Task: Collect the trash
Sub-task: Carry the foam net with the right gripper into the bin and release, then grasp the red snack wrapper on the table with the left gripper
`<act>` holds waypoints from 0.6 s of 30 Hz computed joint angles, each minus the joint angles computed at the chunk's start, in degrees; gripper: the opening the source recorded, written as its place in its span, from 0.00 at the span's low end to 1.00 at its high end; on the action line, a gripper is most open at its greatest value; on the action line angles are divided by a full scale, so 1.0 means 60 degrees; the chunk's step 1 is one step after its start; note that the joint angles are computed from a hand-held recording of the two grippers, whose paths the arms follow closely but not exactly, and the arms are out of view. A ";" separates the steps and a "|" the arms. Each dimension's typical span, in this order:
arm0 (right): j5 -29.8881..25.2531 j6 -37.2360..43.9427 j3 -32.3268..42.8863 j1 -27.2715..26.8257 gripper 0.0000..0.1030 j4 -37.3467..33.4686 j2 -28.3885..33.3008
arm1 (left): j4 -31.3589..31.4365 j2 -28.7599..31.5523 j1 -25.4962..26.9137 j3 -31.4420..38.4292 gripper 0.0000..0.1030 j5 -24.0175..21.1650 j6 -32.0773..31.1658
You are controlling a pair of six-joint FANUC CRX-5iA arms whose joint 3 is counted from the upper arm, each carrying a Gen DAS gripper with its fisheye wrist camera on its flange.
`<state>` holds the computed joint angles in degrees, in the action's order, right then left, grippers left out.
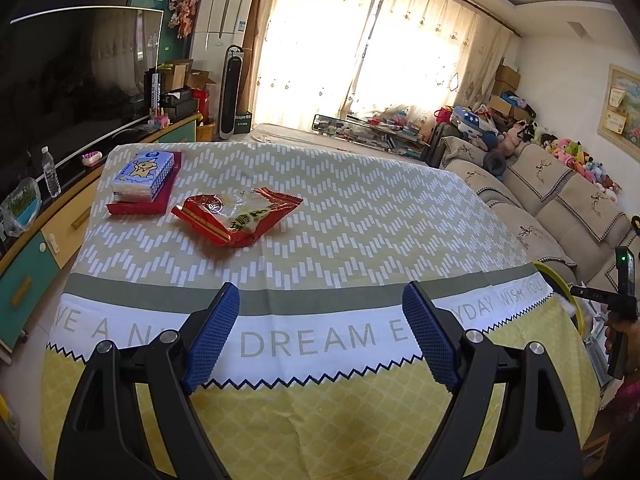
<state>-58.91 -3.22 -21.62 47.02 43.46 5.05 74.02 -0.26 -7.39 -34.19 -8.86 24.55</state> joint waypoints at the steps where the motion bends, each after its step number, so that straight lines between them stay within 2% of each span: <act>1: 0.0092 -0.0168 -0.0062 -0.0007 0.59 0.0124 -0.0050 | 0.0002 0.0001 0.0002 0.0000 0.80 -0.0013 -0.0008; 5: 0.0728 -0.0954 -0.0168 0.0104 0.60 0.1007 -0.0237 | -0.0240 -0.0003 0.0045 0.0030 0.80 -0.0081 0.0128; 6: 0.0873 -0.1194 -0.0123 0.0212 0.63 0.1342 -0.0240 | -0.0343 0.0004 0.0053 0.0048 0.80 -0.0091 0.0195; 10: 0.2043 -0.1667 0.0290 0.0281 0.68 0.2779 0.0113 | -0.0361 0.0015 0.0100 0.0095 0.80 -0.0318 0.0249; 11: 0.2423 -0.1667 0.0538 0.0237 0.69 0.3033 0.0336 | -0.0657 0.0029 0.0215 0.0157 0.80 -0.0486 0.0566; 13: 0.2944 -0.1508 0.1116 0.0231 0.69 0.3284 0.0804 | -0.1970 0.0117 0.0684 0.0518 0.80 -0.1186 0.1826; 15: 0.3397 -0.1314 0.1682 0.0202 0.69 0.3491 0.1361 | -0.2793 0.0232 0.1037 0.0906 0.80 -0.1871 0.2461; 18: 0.3928 -0.1127 0.2296 0.0161 0.69 0.3677 0.2014 | -0.5019 0.0448 0.1466 0.1853 0.80 -0.2470 0.3774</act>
